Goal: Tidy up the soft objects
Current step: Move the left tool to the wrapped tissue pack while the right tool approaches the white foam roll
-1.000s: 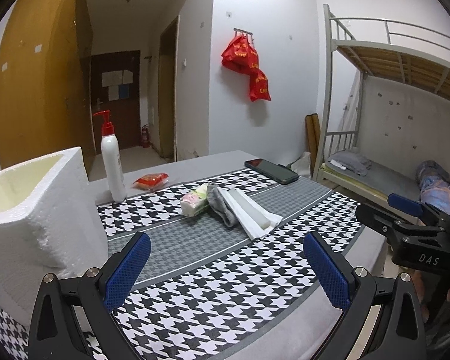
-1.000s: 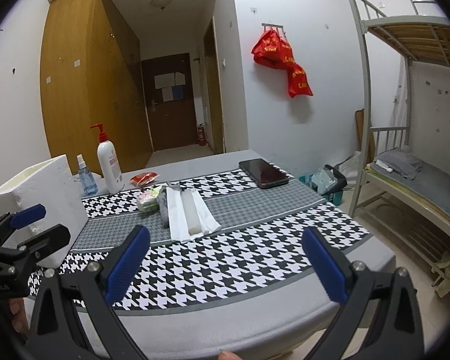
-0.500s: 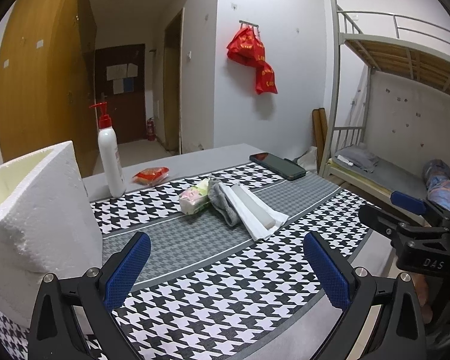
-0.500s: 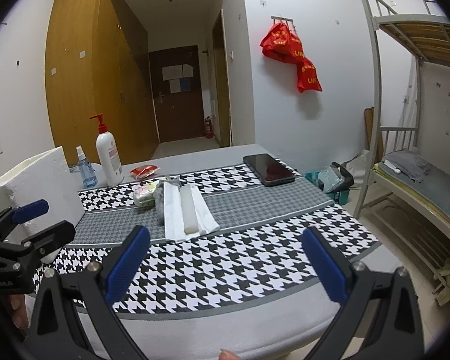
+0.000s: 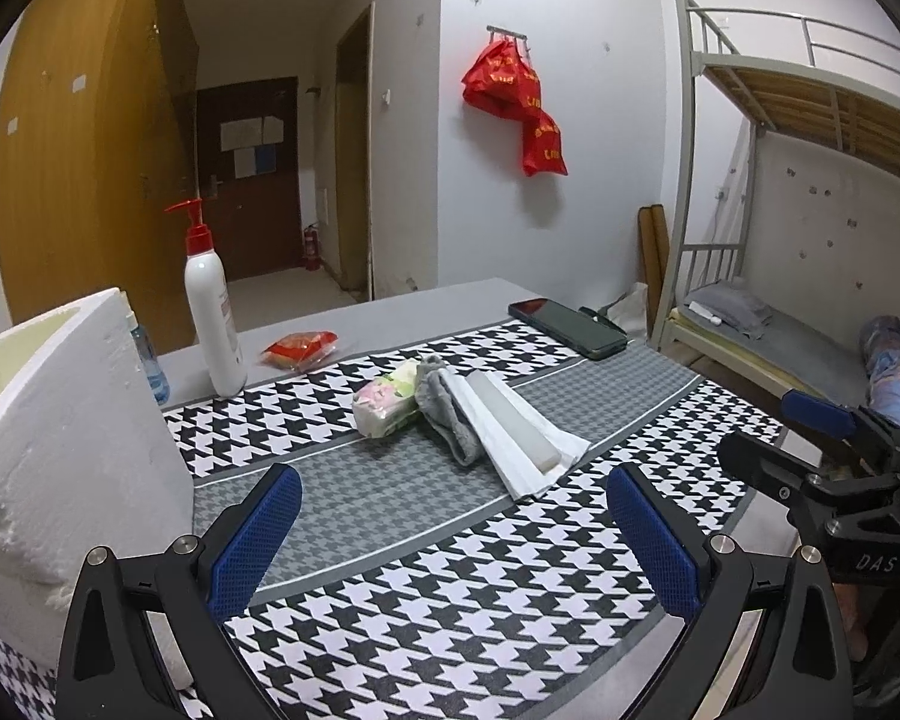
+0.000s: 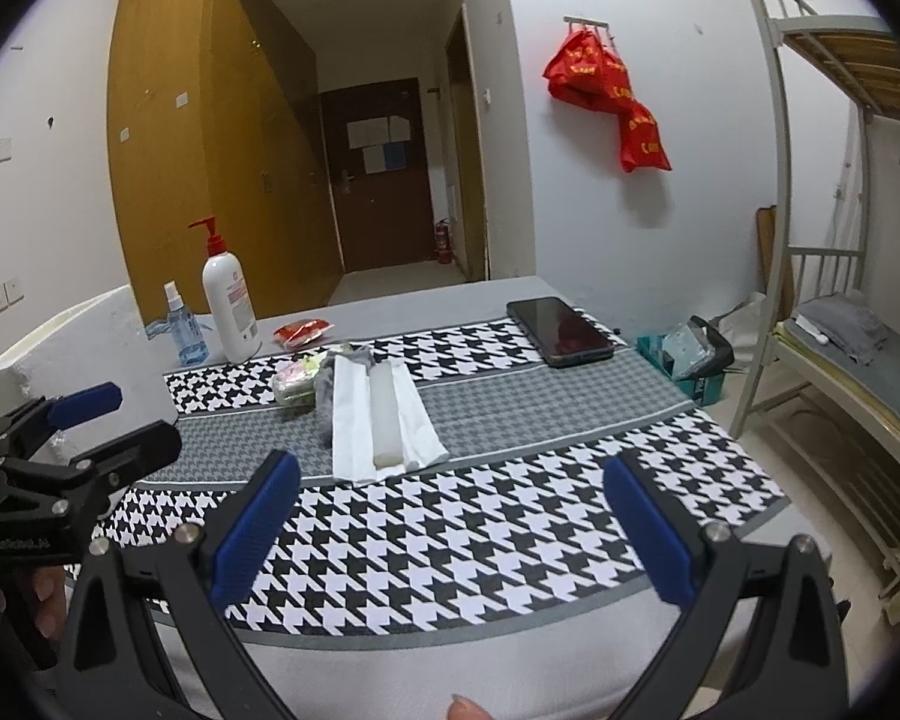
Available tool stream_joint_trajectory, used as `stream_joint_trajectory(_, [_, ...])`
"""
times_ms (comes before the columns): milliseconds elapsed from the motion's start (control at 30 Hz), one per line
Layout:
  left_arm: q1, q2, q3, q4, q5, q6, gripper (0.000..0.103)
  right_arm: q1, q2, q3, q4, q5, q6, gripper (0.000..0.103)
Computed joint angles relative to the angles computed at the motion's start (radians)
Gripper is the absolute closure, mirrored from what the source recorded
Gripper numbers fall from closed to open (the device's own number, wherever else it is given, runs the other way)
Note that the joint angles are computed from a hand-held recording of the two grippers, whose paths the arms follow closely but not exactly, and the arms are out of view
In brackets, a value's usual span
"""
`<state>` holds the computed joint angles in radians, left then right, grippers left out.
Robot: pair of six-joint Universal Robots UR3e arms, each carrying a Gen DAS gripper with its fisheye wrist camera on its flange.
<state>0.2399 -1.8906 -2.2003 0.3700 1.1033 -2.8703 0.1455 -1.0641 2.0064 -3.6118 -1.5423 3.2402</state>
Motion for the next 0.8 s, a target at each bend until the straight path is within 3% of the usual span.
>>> stream_joint_trajectory(333, [-0.058, -0.074, 0.141, -0.098, 0.058, -0.034, 0.001, -0.053, 0.036, -0.074, 0.072, 0.106, -0.034, 0.001])
stream_joint_trajectory(800, [-0.088, -0.181, 0.364, -0.255, 0.093, -0.052, 0.001, -0.071, 0.057, -0.164, 0.175, 0.156, -0.092, 0.001])
